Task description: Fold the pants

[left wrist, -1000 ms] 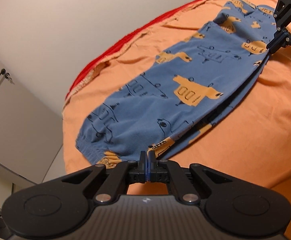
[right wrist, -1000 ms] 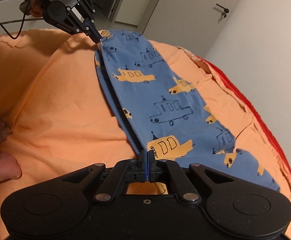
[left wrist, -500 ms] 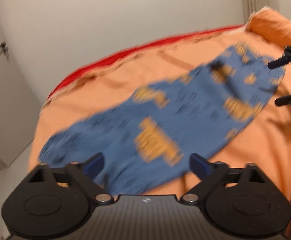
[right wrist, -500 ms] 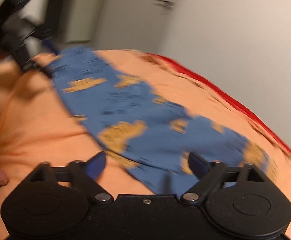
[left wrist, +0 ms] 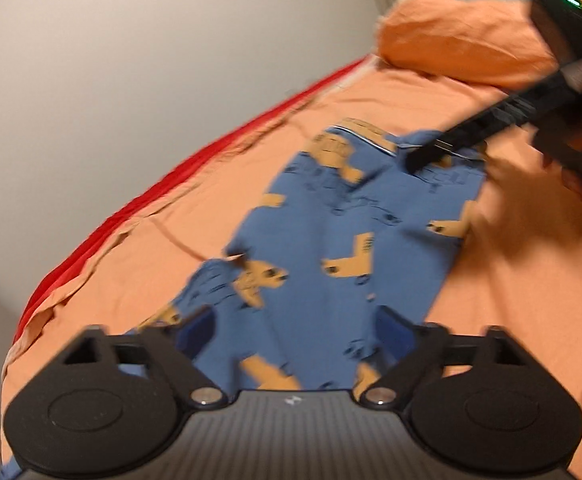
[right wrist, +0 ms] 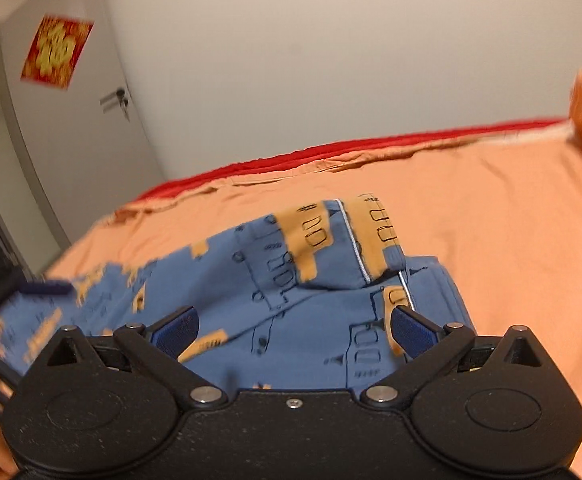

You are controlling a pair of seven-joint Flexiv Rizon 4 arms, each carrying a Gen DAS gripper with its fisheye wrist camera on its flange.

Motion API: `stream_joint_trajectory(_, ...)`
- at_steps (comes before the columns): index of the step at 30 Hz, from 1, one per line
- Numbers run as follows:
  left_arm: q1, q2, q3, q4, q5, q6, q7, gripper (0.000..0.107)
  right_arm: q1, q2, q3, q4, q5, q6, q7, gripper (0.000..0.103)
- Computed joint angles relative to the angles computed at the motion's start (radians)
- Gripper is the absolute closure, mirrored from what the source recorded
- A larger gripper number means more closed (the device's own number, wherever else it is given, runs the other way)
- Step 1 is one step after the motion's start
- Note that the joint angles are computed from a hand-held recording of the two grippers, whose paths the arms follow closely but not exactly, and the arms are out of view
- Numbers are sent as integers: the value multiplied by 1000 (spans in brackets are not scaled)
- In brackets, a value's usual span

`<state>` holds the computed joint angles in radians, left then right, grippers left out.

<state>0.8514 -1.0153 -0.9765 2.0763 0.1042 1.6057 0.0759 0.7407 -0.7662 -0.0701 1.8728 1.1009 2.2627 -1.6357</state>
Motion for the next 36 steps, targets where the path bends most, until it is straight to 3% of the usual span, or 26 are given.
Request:
stream_joint_trajectory(2,-36,21,31,-2,-2,1,-9,45,-78,-17,57,20,-122,28,104,17)
stream_joint_trajectory(4,-71,42,61,-11,-13,-9,-18,58,-96,-23,47,23,-159,11,154,24)
stream_joint_trajectory(7,-86,64,74,-22,-42,-71,-9,60,-23,-10,-66,10,-74,-110,133,30)
stream_joint_trajectory(10,-92,62,84,-11,-40,-63,58,61,-11,-14,-91,19,-89,-145,172,31)
stream_joint_trajectory(12,-119,69,111,-13,-43,-38,71,76,-56,-25,-47,26,-149,-109,231,31)
stream_joint_trajectory(17,-164,108,149,-25,-95,-52,32,88,-185,-69,66,38,-318,19,424,33)
stream_joint_trajectory(19,-177,124,162,-24,-110,-55,20,99,-194,-81,68,39,-324,41,485,45)
stream_joint_trajectory(20,-181,129,165,-20,-116,-53,14,106,-187,-87,60,38,-313,47,508,56)
stream_joint_trajectory(21,-181,131,164,-16,-119,-46,11,107,-180,-92,52,38,-305,52,530,67)
stream_joint_trajectory(24,-174,132,154,-4,-117,-35,2,107,-177,-106,46,49,-312,82,598,86)
stream_joint_trajectory(29,-161,132,138,-3,-117,-39,-13,107,-151,-111,17,65,-319,110,622,96)
stream_joint_trajectory(36,-88,109,61,12,-121,-63,-26,107,-82,-57,-30,100,-243,94,543,98)
